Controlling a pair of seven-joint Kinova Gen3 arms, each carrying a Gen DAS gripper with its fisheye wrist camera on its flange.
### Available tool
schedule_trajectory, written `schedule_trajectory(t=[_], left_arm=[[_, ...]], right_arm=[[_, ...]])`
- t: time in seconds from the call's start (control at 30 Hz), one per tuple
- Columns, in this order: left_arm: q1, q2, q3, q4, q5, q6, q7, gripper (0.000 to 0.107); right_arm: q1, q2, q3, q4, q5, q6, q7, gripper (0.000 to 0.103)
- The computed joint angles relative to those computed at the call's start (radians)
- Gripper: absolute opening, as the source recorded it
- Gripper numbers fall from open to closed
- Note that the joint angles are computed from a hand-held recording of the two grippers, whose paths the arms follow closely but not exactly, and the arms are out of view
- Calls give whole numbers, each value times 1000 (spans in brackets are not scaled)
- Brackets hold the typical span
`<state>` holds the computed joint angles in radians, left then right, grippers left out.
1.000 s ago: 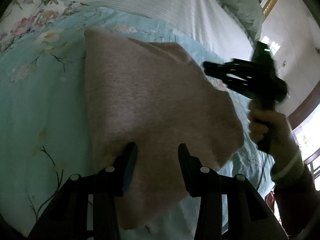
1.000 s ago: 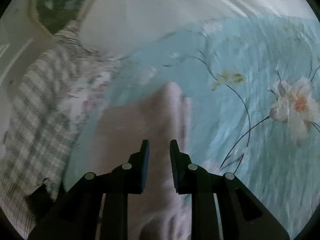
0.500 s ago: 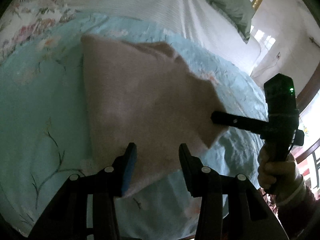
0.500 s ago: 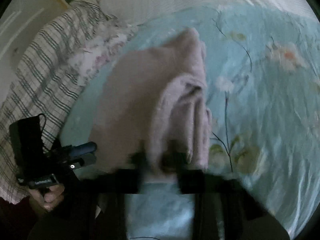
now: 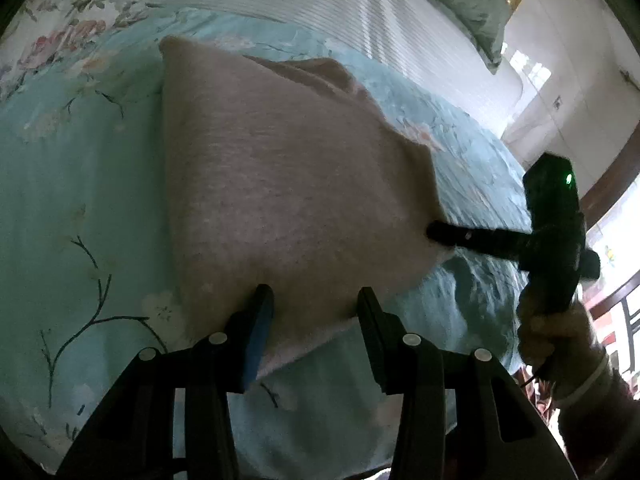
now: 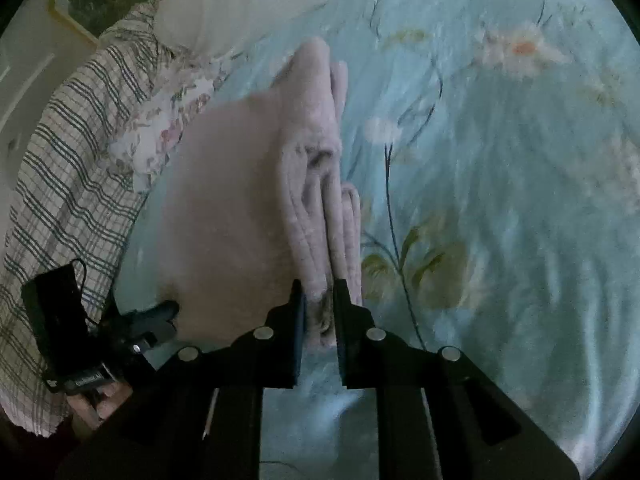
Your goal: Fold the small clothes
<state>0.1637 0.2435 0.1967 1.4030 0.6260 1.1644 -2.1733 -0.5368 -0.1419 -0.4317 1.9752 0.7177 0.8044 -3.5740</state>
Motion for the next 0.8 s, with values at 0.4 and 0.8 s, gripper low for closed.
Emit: schedule_trajectory(t=[0.4, 0.8], left_arm=[[27, 116, -11, -283, 22, -40, 156, 51], [93, 376, 17, -584, -207, 12, 441, 17]], right_arm=[[203, 105, 46, -149, 68, -174, 156, 15], [87, 195, 377, -79, 32, -340, 121, 0]])
